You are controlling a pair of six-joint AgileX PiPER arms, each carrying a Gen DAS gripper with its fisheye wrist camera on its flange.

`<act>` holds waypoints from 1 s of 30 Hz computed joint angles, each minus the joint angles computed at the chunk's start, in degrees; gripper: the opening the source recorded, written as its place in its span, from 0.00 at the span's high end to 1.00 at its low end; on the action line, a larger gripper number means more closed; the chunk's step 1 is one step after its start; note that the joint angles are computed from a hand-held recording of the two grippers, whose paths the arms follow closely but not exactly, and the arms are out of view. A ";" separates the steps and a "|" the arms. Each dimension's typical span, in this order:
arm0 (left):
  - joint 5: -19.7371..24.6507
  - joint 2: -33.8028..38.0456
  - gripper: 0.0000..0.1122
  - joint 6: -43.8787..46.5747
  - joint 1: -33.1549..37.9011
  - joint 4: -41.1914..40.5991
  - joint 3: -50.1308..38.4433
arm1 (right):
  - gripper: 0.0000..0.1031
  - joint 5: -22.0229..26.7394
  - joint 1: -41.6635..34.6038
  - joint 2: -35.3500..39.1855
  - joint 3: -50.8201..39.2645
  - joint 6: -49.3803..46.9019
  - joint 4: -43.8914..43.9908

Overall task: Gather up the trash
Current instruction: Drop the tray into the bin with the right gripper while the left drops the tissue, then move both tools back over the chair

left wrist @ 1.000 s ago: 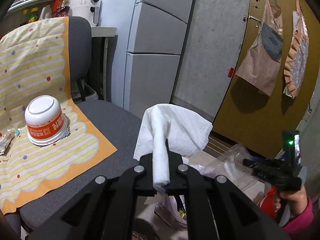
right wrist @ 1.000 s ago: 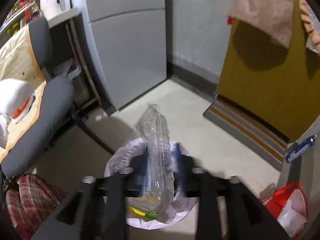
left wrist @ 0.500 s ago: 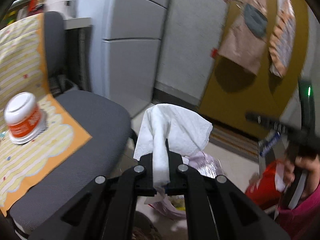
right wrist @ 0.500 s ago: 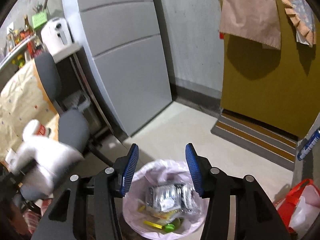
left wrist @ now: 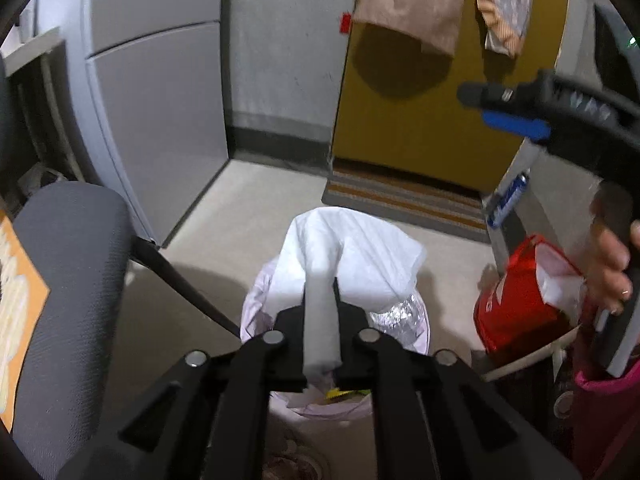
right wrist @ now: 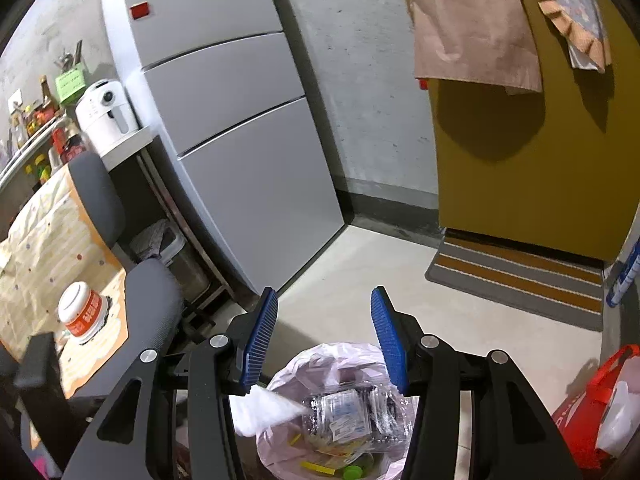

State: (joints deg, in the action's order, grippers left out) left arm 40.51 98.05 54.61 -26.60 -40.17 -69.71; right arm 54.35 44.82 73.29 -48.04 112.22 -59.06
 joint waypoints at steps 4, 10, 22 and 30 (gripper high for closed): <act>1.05 3.11 0.63 -2.17 -0.86 1.26 -2.74 | 0.51 -0.50 -0.48 -0.47 0.67 0.17 -0.02; 0.79 3.04 0.63 -2.25 0.48 0.80 -3.05 | 0.51 -0.58 -0.57 -0.51 0.65 0.03 0.21; -2.16 -5.69 0.63 0.59 10.18 -2.54 2.00 | 0.51 2.15 4.45 3.90 -7.50 -2.09 -1.95; -0.20 -12.60 0.59 5.34 22.59 -7.67 5.91 | 0.51 -1.94 6.34 11.26 -17.82 -8.61 -1.62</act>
State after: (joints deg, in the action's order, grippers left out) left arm 40.31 85.45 59.96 -4.01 -47.84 -63.80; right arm 52.41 51.16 84.55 -65.85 103.60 -60.68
